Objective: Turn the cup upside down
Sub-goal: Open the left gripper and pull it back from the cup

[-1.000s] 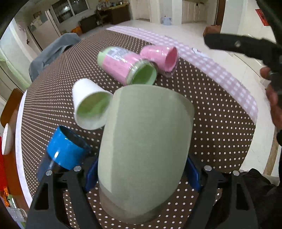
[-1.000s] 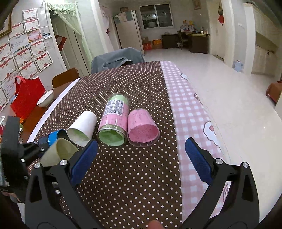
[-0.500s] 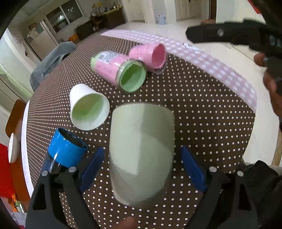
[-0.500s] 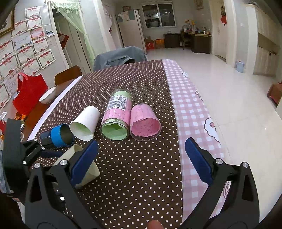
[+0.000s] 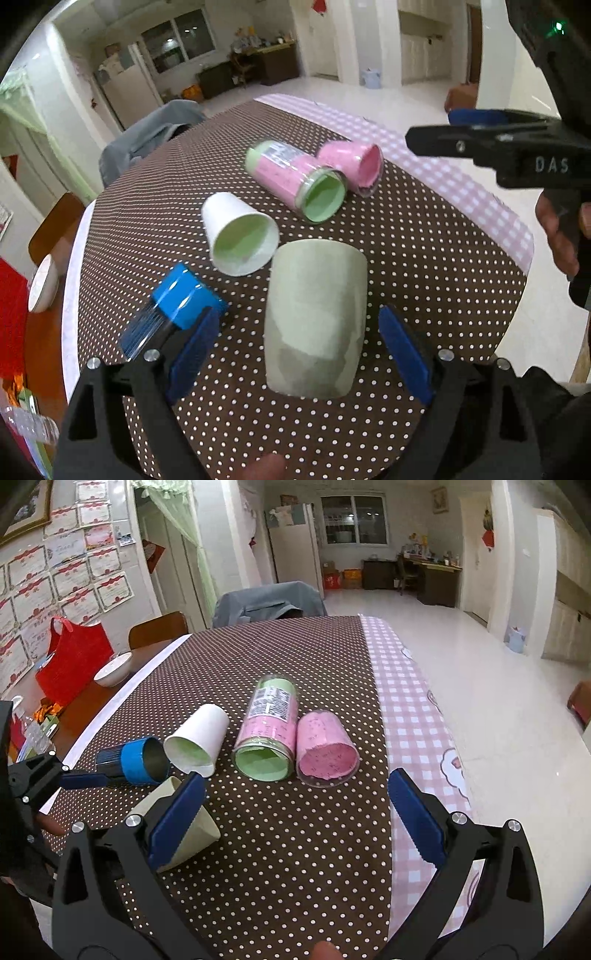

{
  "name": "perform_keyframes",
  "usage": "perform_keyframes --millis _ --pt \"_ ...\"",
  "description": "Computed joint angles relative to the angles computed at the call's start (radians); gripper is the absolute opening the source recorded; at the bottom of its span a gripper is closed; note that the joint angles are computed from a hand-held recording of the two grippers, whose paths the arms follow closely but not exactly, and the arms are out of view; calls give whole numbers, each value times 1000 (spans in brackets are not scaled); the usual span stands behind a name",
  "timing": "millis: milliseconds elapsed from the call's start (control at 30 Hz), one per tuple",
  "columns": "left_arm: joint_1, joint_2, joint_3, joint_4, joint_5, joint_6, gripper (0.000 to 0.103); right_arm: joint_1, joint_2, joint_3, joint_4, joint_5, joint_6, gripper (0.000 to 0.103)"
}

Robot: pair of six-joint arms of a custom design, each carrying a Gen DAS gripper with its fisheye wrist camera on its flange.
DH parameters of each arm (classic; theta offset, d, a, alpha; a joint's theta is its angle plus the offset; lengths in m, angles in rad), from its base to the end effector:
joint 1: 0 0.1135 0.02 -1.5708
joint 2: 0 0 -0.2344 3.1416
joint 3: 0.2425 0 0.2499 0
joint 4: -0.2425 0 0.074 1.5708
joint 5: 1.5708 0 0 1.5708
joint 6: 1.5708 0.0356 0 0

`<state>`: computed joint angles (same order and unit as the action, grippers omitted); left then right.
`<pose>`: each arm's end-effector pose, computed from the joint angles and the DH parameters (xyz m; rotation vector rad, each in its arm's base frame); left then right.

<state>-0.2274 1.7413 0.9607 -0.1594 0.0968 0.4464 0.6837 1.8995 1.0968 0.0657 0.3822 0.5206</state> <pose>0.3294 -0.0798 0.1281 0.8652 2.3505 -0.0313 0.3081 0.2339 0.1306 0.0088 2.2521 0.2051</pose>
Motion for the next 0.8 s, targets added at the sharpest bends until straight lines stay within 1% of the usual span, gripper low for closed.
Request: perform_keyframes --millis 367,533,700,800 --pt "71 -162 -135 66 16 -67 87 15 30 64 -1 -66 -58 97" --pt "106 -240 -197 90 21 -91 87 18 32 76 19 -112 -108 97" --pt "145 -317 -255 109 26 -128 88 31 57 101 66 -173 -240 97" --pt "163 -357 -285 121 23 -151 88 51 108 173 27 -189 -373 97"
